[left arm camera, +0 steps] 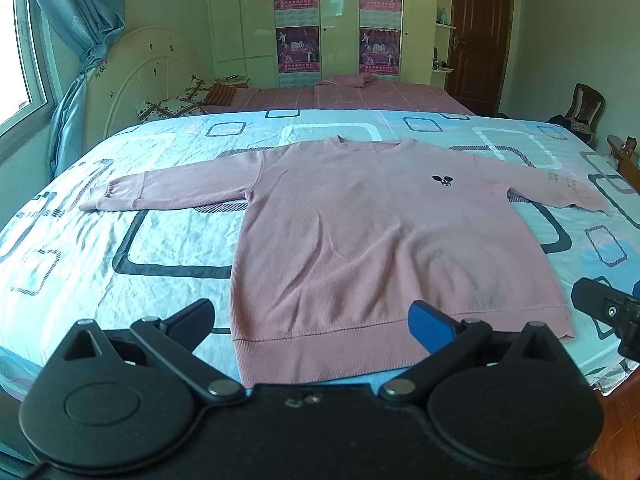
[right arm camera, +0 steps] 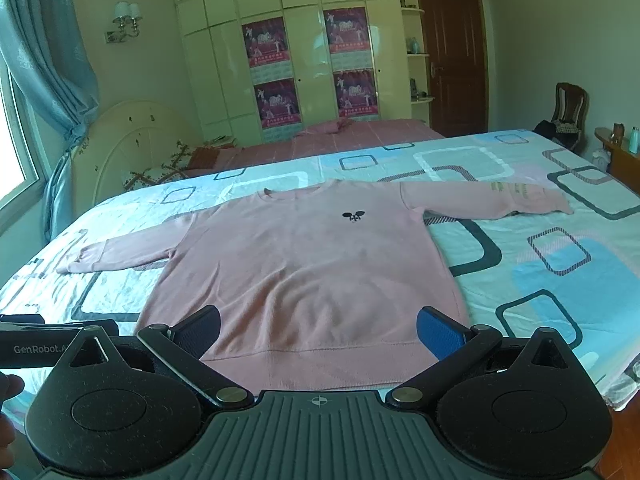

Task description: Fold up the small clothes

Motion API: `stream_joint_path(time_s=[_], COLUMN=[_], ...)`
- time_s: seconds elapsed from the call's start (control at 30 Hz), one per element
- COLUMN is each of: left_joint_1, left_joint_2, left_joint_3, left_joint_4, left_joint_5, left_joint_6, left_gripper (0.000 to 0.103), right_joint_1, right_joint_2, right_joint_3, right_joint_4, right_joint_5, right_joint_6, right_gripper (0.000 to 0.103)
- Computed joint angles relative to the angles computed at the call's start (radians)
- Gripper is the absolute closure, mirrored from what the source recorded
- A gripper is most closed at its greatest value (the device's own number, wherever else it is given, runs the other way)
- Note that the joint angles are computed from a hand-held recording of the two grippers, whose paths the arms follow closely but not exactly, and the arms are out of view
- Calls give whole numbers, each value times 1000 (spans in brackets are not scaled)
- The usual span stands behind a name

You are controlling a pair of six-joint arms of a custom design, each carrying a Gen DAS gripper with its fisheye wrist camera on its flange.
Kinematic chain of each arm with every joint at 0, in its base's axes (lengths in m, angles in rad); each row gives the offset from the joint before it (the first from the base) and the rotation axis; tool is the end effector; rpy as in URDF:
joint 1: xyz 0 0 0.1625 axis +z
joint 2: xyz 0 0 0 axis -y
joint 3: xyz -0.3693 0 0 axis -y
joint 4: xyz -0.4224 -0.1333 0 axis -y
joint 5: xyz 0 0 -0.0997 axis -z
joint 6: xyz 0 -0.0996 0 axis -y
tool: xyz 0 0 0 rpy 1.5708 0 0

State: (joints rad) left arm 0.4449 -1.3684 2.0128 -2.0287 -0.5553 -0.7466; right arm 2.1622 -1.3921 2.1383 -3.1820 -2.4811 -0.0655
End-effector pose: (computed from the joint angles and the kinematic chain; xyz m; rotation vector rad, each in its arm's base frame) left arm -0.3577 -0.4120 0.2004 0.5394 2.1885 -0.8839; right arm 0.3169 -0.3738 0.2754 0.2368 -2.2205 1.2481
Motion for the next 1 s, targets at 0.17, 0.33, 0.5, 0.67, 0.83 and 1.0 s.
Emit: stream_joint_path(time_s=[0.17, 0.33, 0.5, 0.67, 0.83, 1.0], left_joint_1=[14, 31, 71, 121, 178, 232], left_joint_2=[31, 64, 115, 180, 262, 357], left_joint_3=[-21, -42, -82, -135, -210, -303], left_joint_4=[-13, -40, -94, -166, -239, -296], left_joint_5=[-1, 0, 3, 21, 26, 17], left_joint_6=[13, 41, 83, 149, 221, 282], left_gripper=[1, 1, 1, 1, 1, 1], right_joint_1=[-21, -49, -87, -146, -220, -301], right_joint_2=[0, 0, 12, 26, 51, 81], right_joint_3=[-8, -18, -40, -75, -129, -201], right_joint_4=[4, -1, -35, -89, -118, -115], right_joint_5=[10, 24, 24, 35, 59, 72], right_joint_6=[-11, -23, -56, -115, -159, -190], right_gripper=[0, 0, 0, 0, 0, 0])
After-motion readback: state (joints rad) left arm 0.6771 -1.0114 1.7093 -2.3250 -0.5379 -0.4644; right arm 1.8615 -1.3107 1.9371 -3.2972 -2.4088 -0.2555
